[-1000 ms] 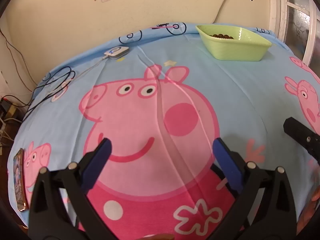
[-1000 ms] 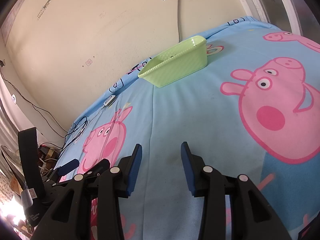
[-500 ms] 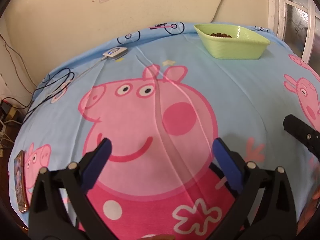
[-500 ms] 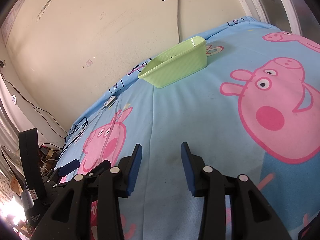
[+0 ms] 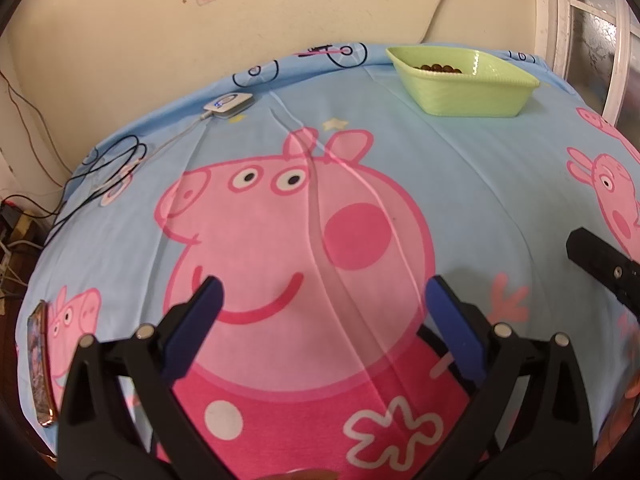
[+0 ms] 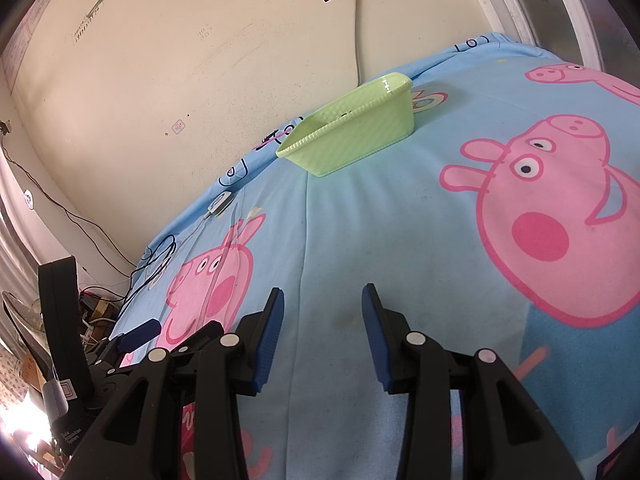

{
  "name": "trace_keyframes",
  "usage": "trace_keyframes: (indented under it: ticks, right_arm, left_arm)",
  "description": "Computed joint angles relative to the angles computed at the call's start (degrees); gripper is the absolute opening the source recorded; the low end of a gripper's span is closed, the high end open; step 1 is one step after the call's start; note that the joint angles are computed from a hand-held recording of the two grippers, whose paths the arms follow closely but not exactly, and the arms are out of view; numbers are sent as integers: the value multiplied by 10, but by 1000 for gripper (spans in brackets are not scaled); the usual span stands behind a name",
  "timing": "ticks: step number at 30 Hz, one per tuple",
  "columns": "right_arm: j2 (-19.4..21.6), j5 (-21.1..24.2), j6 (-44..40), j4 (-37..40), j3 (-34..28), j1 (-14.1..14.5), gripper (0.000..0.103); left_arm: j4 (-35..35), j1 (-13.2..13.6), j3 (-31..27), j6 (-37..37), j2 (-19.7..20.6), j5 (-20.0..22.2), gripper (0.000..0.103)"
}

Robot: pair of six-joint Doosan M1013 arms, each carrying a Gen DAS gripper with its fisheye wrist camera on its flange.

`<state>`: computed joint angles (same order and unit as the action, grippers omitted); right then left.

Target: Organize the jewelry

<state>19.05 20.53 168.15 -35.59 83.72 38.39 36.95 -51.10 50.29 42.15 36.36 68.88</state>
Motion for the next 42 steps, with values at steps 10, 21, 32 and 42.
trace_keyframes:
  ticks: [10,21,32,42]
  right_arm:
    - [0,0,0,0,0,0,16]
    - [0,0,-5,5,0,0,16]
    - [0,1,2,-1,0,1,16]
    - [1,1,11,-9,-1,2,16]
  left_arm:
    - [0,-2,-4,1,3,3,97]
    - [1,-4,-6,-2,5,6,97]
    - [-3,-4,-8,1,6,7,97]
    - [-3,-4,-8,3,6,5,97]
